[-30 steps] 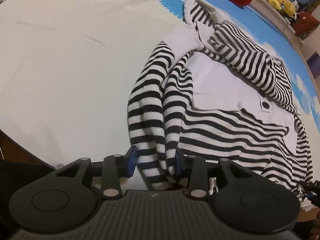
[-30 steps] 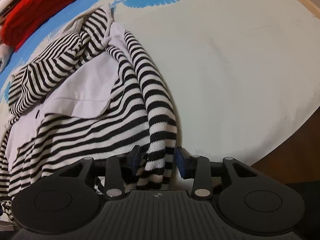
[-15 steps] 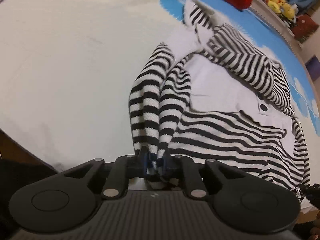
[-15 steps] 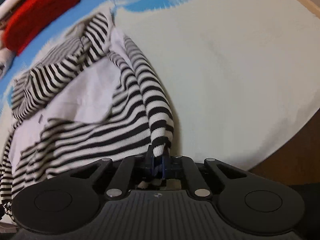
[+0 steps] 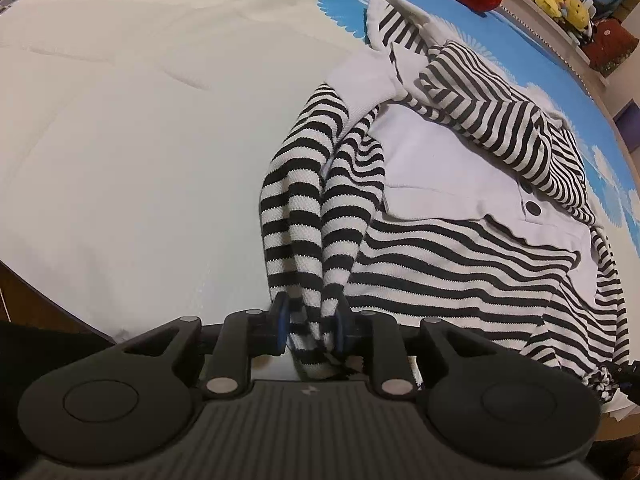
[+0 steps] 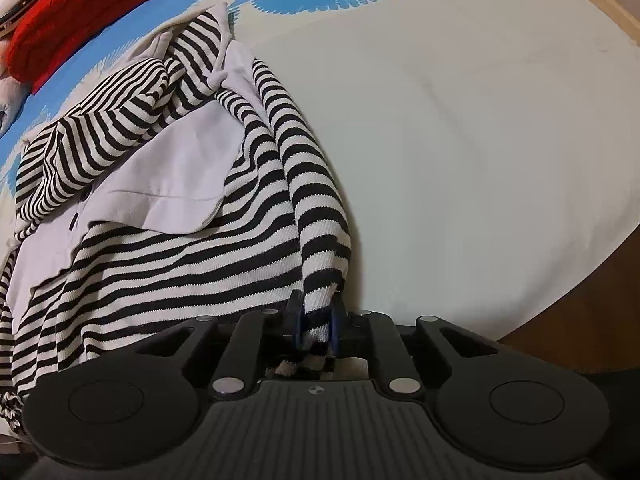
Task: Fold small clothes
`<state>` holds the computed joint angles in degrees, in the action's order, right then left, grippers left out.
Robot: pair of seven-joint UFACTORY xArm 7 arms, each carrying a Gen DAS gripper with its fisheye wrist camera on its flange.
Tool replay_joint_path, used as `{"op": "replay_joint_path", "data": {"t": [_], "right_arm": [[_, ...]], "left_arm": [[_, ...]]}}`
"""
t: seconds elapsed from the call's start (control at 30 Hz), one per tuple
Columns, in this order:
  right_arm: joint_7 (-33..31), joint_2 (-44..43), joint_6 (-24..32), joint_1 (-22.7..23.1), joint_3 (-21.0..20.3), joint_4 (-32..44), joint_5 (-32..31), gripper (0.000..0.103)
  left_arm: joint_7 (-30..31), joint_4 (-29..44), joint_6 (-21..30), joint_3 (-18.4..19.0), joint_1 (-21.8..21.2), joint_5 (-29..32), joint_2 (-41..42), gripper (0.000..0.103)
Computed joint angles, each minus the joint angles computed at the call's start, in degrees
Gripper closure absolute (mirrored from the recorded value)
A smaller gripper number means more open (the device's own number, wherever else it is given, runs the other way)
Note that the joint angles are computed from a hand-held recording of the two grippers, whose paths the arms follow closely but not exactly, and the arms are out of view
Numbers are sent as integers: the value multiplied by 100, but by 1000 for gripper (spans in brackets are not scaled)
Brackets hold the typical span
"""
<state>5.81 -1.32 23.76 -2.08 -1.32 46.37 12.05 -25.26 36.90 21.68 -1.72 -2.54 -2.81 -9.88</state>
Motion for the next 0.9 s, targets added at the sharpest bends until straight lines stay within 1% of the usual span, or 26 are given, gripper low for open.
{"op": "replay_joint_path", "data": {"t": [0.2,0.3,0.43,0.9], "right_arm": [[-58,-7,-59,19,16,-12,-34,92],[-154,-37,-78,30,15,-32,30,94],[-180,-53,-95,36,14,-51,-3,94],[-121,-49,-63,43,20,-43,-111,94]], "left_arm": [[-43,-13,-34,-36,7,128,-8,80],[-21,-37,-73,-44,-3,169,-38,84],[-9,-18,-25,-79,3,309,-40,84],[-47,19,-20,-83,-2,406,24,84]]}}
